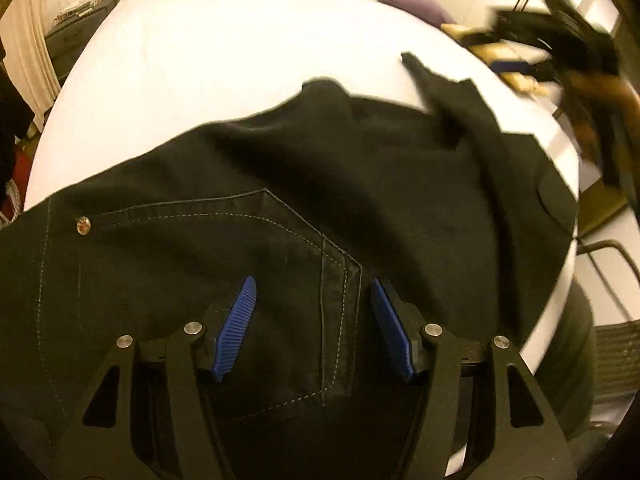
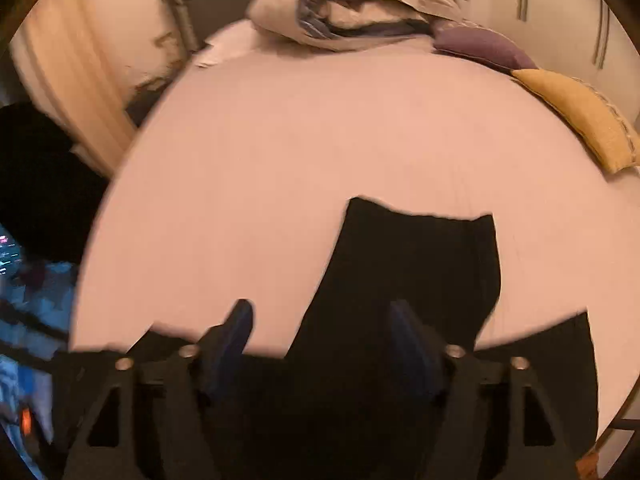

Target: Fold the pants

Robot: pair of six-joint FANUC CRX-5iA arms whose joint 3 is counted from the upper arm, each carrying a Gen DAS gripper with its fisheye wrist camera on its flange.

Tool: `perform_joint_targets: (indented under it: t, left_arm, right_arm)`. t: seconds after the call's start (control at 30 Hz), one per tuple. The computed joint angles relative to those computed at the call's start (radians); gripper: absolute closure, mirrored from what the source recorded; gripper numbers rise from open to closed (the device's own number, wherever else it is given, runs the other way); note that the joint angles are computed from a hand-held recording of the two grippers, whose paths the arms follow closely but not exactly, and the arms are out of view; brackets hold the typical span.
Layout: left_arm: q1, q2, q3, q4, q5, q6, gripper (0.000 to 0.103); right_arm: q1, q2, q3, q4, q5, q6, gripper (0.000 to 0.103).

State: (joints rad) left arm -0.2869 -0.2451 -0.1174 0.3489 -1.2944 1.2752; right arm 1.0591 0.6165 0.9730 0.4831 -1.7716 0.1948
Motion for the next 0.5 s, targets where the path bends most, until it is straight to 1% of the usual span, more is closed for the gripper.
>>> perform_joint_targets:
  t: [0.03, 0.07, 0.1, 0.2, 0.27, 0.3, 0.37, 0.43, 0.47, 0.5]
  left_arm:
    - [0.002, 0.0, -0.008, 0.001, 0.008, -0.007, 0.044]
    - [-0.001, 0.007, -0.005, 0.002, 0.012, -0.006, 0.045]
    - [0.0, 0.011, -0.005, 0.006, 0.013, -0.005, 0.045]
    - [0.017, -0.019, -0.053, 0.022, 0.024, -0.027, 0.045]
    - [0.017, -0.03, -0.072, 0.021, 0.037, -0.037, 0.045]
    - [0.014, -0.03, -0.073, 0.017, 0.041, -0.037, 0.045]
    - [0.004, -0.03, -0.072, 0.005, 0.05, -0.033, 0.044]
    - [0.0, -0.034, -0.076, 0.001, 0.055, -0.029, 0.044]
    - [0.003, -0.043, -0.083, 0.002, 0.052, -0.03, 0.044]
    - [-0.004, -0.039, -0.078, -0.002, 0.053, -0.023, 0.044]
  right_arm:
    - [-0.023, 0.031, 0.037, -0.024, -0.024, -0.001, 0.027]
    - [-0.037, 0.044, 0.042, -0.036, -0.02, -0.005, 0.027]
    - [-0.055, 0.068, 0.07, -0.052, -0.04, 0.0, 0.027]
    - [-0.105, 0.102, 0.078, -0.097, -0.065, -0.005, 0.027]
    - [-0.124, 0.139, 0.119, -0.127, -0.097, 0.009, 0.027]
    - [-0.13, 0.143, 0.116, -0.143, -0.097, 0.014, 0.027]
    - [-0.126, 0.116, 0.051, -0.126, -0.053, 0.001, 0.026]
    - [-0.122, 0.071, -0.023, -0.119, 0.004, -0.025, 0.035]
    - [-0.12, 0.051, -0.05, -0.119, 0.02, -0.036, 0.049]
    - [-0.12, 0.037, -0.071, -0.119, 0.031, -0.044, 0.068]
